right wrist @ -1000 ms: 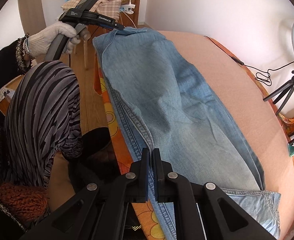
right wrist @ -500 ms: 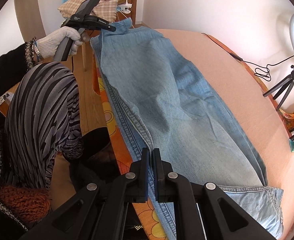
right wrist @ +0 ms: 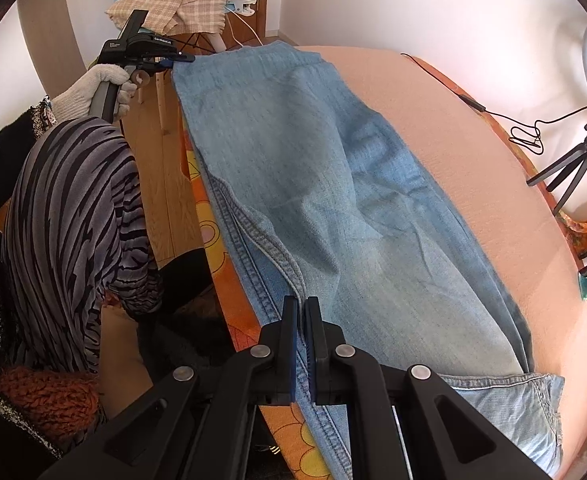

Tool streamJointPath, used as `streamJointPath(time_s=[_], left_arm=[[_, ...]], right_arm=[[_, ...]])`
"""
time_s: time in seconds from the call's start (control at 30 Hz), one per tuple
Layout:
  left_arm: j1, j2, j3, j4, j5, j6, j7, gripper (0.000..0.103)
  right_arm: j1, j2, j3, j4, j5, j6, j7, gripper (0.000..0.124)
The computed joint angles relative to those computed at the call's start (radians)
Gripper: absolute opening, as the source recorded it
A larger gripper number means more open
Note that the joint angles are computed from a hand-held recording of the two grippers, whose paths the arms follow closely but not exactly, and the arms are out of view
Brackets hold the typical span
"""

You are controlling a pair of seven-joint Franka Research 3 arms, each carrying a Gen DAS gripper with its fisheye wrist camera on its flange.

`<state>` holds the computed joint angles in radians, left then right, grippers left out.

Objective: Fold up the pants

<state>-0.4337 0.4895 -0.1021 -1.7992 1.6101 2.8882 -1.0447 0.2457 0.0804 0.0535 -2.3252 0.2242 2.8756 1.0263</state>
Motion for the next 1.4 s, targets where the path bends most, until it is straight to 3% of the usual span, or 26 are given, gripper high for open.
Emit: streamJointPath(time_s=[0.17, 0.5, 0.67, 0.83, 0.97, 1.03, 1.1, 1.13, 1.17, 1.23, 1.33, 1.4], left_arm=[[-0.027, -0.015, 0.013, 0.014, -0.043, -0.070, 0.176, 0.004], [0.004, -0.017, 0.013, -0.055, 0.000, -0.049, 0.126, 0.004], [0.008, -0.051, -0.006, -0.083, -0.123, -0.105, 0.263, 0.008], [-0.003, -0.090, -0.015, -0.094, -0.230, -0.169, 0.453, 0.010], [-0.019, -0.134, -0.020, -0.090, -0.244, -0.205, 0.547, 0.012], [-0.026, -0.155, -0.030, -0.077, -0.253, -0.231, 0.608, 0.012], [-0.023, -0.166, -0.038, -0.055, -0.236, -0.192, 0.636, 0.013], [-0.022, -0.161, -0.043, -0.032, -0.228, -0.161, 0.658, 0.020], [-0.023, -0.149, -0.048, -0.001, -0.230, -0.138, 0.695, 0.033], [-0.028, -0.113, -0.059, 0.069, -0.257, -0.076, 0.792, 0.048], [-0.003, -0.019, -0.116, 0.190, -0.432, 0.041, 1.056, 0.048], [0.047, 0.064, -0.234, 0.285, -0.622, 0.040, 1.329, 0.048]], right_arm=[[0.007, 0.009, -0.004, 0.010, -0.029, 0.005, 0.037, 0.002], [0.002, 0.033, 0.004, 0.020, 0.012, -0.019, 0.015, 0.002], [-0.003, 0.020, 0.009, -0.010, 0.054, 0.010, 0.007, 0.002], [-0.026, -0.003, 0.051, -0.041, 0.319, 0.094, -0.107, 0.010], [-0.026, -0.035, 0.085, -0.065, 0.648, 0.154, -0.291, 0.035], [-0.011, -0.060, 0.080, -0.079, 0.801, 0.173, -0.379, 0.035], [0.009, -0.090, 0.062, -0.103, 0.916, 0.203, -0.425, 0.042], [0.020, -0.108, 0.052, -0.116, 0.971, 0.224, -0.443, 0.045], [0.031, -0.125, 0.039, -0.129, 1.023, 0.245, -0.458, 0.050], [0.043, -0.155, 0.016, -0.155, 1.060, 0.279, -0.421, 0.054], [0.026, -0.204, 0.005, -0.222, 0.987, 0.342, -0.246, 0.057], [-0.055, -0.242, 0.061, -0.280, 0.887, 0.383, -0.091, 0.062]])
